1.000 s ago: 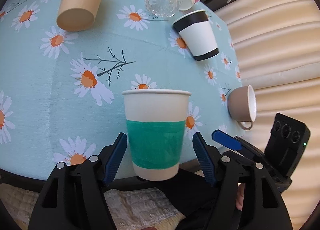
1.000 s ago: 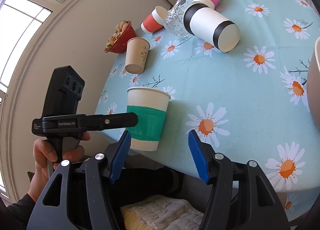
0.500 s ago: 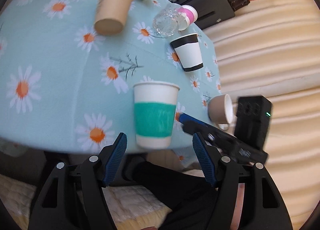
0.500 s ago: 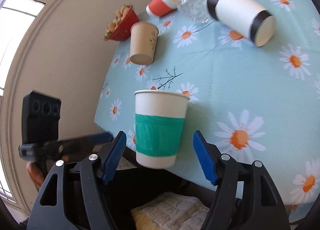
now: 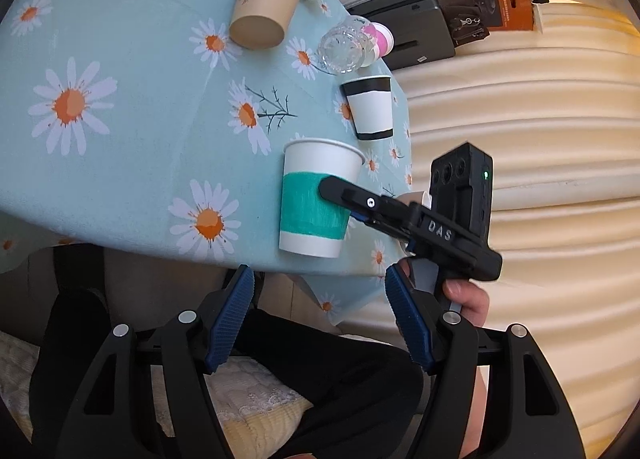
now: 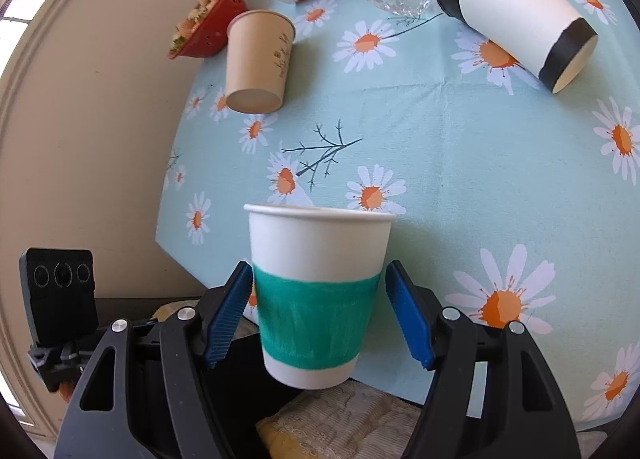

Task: Flip cup upright
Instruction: 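Rotate the right tool to turn the held cup opening-up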

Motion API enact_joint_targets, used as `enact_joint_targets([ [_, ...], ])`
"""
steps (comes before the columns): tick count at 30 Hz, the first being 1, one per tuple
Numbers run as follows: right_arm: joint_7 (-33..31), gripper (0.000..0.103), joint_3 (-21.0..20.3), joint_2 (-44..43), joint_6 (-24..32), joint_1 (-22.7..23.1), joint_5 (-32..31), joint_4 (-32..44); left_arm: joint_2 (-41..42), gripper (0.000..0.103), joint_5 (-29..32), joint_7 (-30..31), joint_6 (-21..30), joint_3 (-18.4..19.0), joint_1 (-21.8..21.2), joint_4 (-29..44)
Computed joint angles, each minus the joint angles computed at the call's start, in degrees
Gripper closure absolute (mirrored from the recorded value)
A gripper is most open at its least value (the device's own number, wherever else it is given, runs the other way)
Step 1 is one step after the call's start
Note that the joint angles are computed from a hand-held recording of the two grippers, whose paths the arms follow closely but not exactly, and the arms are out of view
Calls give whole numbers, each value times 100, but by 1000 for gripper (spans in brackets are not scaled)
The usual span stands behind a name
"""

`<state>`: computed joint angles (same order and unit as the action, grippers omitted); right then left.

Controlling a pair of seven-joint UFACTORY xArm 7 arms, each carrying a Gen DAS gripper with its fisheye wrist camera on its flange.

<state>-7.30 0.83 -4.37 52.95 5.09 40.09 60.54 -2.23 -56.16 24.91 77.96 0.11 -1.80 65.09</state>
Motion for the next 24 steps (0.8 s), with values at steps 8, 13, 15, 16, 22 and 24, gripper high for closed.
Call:
enact_joint_targets([
  [8, 294, 37, 60, 95, -7, 6, -209, 92, -4, 37, -136, 139, 88, 59, 85, -89],
  [13, 335, 37, 69, -77, -153, 44, -231, -15, -77, 37, -119, 203, -27, 50, 80, -130],
  [15, 333, 37, 72, -233, -254, 73, -291, -109, -144, 37, -62, 237, -133, 38, 60, -169],
  [16, 308, 37, 67, -305, -308, 93, -320, -154, -191, 37, -37, 259, -196, 39, 50, -203],
  [22, 363, 37, 205, -1101, -1492, 329, -847, -852, -602, 37, -56, 525, -749, 66, -75, -581],
  [24, 432, 37, 208, -1304, -1867, 447, -994, -1081, -743, 37, -110, 608, -940, 85, -136, -737],
])
